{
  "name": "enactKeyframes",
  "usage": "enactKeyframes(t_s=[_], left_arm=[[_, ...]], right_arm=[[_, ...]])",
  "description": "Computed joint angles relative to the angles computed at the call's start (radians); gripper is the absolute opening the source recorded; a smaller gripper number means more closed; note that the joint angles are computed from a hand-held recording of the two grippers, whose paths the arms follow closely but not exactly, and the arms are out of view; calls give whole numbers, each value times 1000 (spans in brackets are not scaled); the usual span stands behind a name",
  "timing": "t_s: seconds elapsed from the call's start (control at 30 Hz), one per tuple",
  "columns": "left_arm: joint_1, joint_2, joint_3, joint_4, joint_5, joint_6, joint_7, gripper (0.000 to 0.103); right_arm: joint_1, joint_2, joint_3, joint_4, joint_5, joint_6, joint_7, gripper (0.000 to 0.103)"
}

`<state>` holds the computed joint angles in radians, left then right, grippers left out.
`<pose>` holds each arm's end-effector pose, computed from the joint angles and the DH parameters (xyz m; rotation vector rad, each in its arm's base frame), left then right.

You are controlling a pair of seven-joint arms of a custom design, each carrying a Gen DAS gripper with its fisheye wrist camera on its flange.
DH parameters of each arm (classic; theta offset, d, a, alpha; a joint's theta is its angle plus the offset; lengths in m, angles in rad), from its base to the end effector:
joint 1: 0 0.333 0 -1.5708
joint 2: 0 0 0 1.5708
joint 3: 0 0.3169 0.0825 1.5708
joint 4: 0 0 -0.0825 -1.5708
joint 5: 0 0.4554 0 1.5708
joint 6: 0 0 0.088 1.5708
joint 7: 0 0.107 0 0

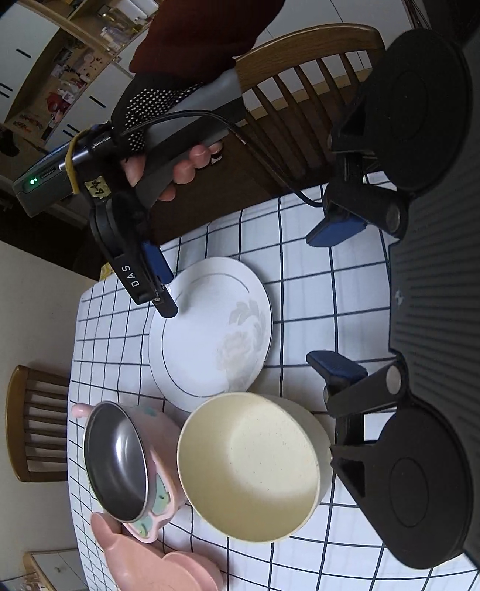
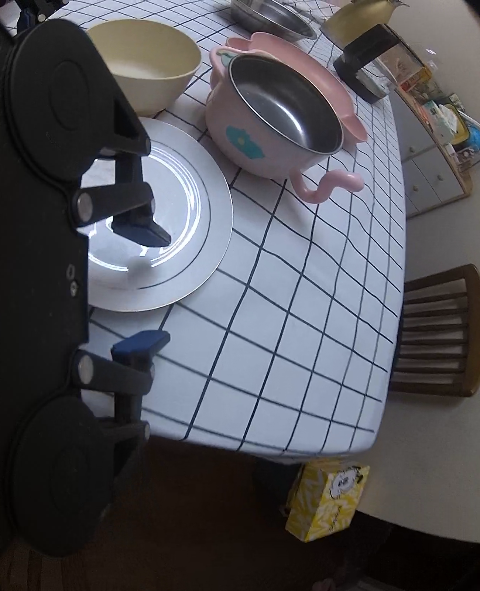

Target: Organize plates and bowls

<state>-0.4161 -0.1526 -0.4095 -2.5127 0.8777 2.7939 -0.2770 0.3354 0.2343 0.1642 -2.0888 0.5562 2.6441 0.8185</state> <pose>0.3327 -0.4081 0.3131 -2.1816 1.7180 -0.8277 0.5843 0.3014 0.2960 -2.4579 1.0106 -0.0160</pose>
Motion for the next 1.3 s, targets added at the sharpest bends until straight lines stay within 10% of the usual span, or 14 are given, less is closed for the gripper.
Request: enactKeyframes(t_s=[0.47, 0.73, 1.3], left_arm=[[26, 43, 23, 14, 60, 26, -63, 41], [24, 75, 43, 31, 81, 31, -79, 38], [13, 105, 61, 53, 112, -49, -153, 31]], right_arm=[[-65, 70, 4, 101, 97, -178, -47, 15], [-75, -13, -6, -8, 189, -133, -128, 5], [-45, -51, -30, -71, 192, -55, -133, 22]])
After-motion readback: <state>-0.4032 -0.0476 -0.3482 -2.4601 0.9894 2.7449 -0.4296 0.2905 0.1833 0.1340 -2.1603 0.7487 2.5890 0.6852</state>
